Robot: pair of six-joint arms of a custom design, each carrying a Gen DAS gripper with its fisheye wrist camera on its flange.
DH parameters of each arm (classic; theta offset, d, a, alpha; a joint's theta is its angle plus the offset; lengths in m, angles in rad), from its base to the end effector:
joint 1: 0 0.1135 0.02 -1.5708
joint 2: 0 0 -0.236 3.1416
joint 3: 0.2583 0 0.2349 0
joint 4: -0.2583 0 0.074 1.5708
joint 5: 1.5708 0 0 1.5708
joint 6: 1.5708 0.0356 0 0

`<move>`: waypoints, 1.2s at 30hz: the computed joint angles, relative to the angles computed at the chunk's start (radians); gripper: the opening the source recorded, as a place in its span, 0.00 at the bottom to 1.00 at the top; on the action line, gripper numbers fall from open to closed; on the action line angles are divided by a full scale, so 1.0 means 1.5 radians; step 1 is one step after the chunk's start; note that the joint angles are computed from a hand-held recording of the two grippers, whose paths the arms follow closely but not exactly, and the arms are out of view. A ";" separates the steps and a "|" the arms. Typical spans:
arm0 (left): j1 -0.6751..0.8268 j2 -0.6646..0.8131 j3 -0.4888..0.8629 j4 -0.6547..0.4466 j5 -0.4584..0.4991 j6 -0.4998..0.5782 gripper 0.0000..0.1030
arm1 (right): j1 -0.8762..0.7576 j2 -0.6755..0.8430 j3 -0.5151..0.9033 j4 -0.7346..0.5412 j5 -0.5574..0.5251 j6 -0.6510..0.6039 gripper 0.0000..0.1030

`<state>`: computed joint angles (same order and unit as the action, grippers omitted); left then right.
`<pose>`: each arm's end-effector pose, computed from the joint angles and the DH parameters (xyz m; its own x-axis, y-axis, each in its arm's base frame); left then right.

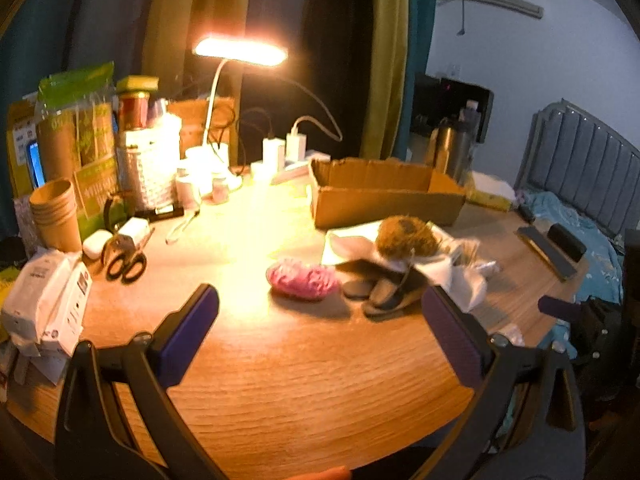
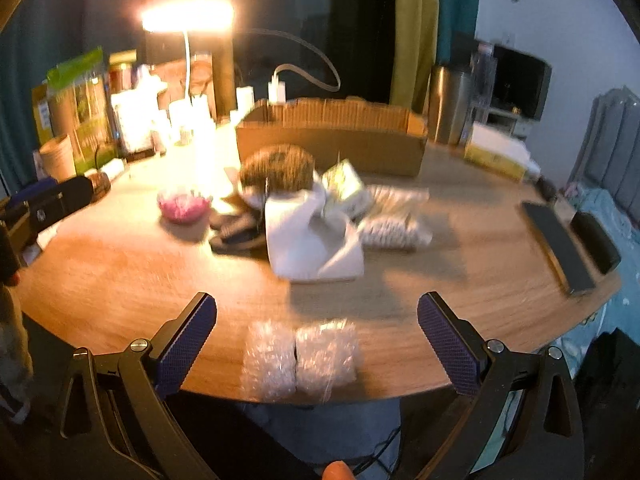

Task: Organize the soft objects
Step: 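Lower the right gripper onto the two bubble-wrap packets and close it, then grasp the pink plush toy with the left gripper while the right gripper holds the bubble wrap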

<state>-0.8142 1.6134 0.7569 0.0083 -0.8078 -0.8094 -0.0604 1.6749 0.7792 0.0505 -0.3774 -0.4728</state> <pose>0.2173 -0.1928 0.1430 -0.4815 -0.2187 -0.8487 -0.2524 0.9620 -0.1047 0.3046 -0.0053 0.1283 -0.5792 -0.3891 -0.7163 -0.5074 0.8598 -0.0567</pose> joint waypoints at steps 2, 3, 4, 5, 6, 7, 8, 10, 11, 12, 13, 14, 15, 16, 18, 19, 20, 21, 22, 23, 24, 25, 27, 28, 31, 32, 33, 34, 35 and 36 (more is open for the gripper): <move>0.013 0.018 0.003 0.007 0.019 0.000 1.00 | 0.005 0.028 0.015 -0.009 0.008 -0.001 0.99; 0.021 0.028 0.005 0.011 0.029 0.002 1.00 | 0.005 0.038 0.021 -0.014 0.009 -0.002 0.99; 0.027 0.037 0.009 0.012 0.038 0.002 1.00 | 0.005 0.048 0.028 -0.018 0.009 -0.005 0.99; 0.035 0.050 0.014 0.015 0.050 0.005 1.00 | 0.004 0.062 0.036 -0.023 0.011 -0.009 0.99; 0.040 0.059 0.018 0.016 0.058 0.006 1.00 | 0.004 0.071 0.041 -0.026 0.012 -0.011 0.99; 0.047 0.071 0.024 0.019 0.069 0.009 1.00 | 0.004 0.082 0.046 -0.027 0.015 -0.013 0.99; 0.052 0.080 0.029 0.020 0.076 0.011 1.00 | 0.003 0.093 0.052 -0.029 0.015 -0.015 0.96; 0.062 0.100 0.040 0.021 0.091 0.014 1.00 | 0.001 0.110 0.063 -0.034 0.018 -0.018 0.80; 0.067 0.106 0.044 0.021 0.098 0.016 1.00 | 0.000 0.118 0.070 -0.042 0.018 -0.021 0.72; 0.071 0.114 0.050 0.018 0.102 0.017 1.00 | 0.001 0.123 0.076 -0.047 0.018 -0.024 0.70; 0.075 0.120 0.056 0.014 0.106 0.017 1.00 | 0.001 0.122 0.073 -0.042 0.018 -0.026 0.66; 0.078 0.126 0.062 0.009 0.110 0.016 1.00 | 0.001 0.126 0.083 -0.051 0.014 -0.028 0.64; 0.082 0.131 0.068 0.005 0.114 0.016 1.00 | -0.001 0.129 0.091 -0.059 0.006 -0.027 0.63; 0.086 0.137 0.075 0.001 0.118 0.018 1.00 | -0.002 0.131 0.099 -0.064 0.003 -0.025 0.61; 0.093 0.147 0.090 -0.011 0.123 0.021 1.00 | -0.004 0.136 0.116 -0.074 -0.003 -0.023 0.61; 0.098 0.153 0.099 -0.017 0.127 0.023 1.00 | -0.005 0.138 0.126 -0.079 -0.005 -0.021 0.61; 0.103 0.158 0.107 -0.021 0.131 0.026 0.99 | -0.007 0.140 0.138 -0.084 -0.007 -0.018 0.60; 0.110 0.165 0.117 -0.025 0.137 0.031 1.00 | -0.009 0.141 0.149 -0.089 -0.010 -0.016 0.60; 0.117 0.171 0.126 -0.029 0.141 0.035 1.00 | -0.010 0.143 0.162 -0.093 -0.012 -0.012 0.60; 0.125 0.178 0.139 -0.035 0.148 0.042 1.00 | -0.011 0.144 0.173 -0.094 -0.013 -0.006 0.60; 0.131 0.184 0.147 -0.038 0.152 0.046 1.00 | -0.012 0.147 0.184 -0.097 -0.014 -0.001 0.60; 0.138 0.191 0.159 -0.042 0.158 0.052 1.00 | -0.014 0.152 0.199 -0.101 -0.014 0.005 0.60; 0.150 0.205 0.179 -0.050 0.166 0.062 0.99 | -0.015 0.166 0.232 -0.110 -0.013 0.017 0.60; 0.156 0.211 0.189 -0.054 0.170 0.067 1.00 | -0.016 0.173 0.247 -0.113 -0.013 0.022 0.60; 0.176 0.228 0.217 -0.070 0.184 0.078 1.00 | -0.016 0.203 0.300 -0.128 -0.009 0.035 0.60; 0.184 0.235 0.228 -0.076 0.188 0.082 1.00 | -0.014 0.214 0.318 -0.132 -0.006 0.038 0.60; 0.191 0.241 0.235 -0.079 0.193 0.086 1.00 | -0.013 0.223 0.332 -0.135 -0.004 0.041 0.60; 0.197 0.247 0.242 -0.081 0.198 0.090 1.00 | -0.010 0.232 0.346 -0.140 -0.003 0.043 0.60; 0.203 0.253 0.251 -0.084 0.202 0.094 1.00 | -0.007 0.242 0.364 -0.146 0.000 0.044 0.61; 0.207 0.260 0.259 -0.088 0.205 0.097 1.00 | -0.005 0.249 0.375 -0.150 0.002 0.045 0.61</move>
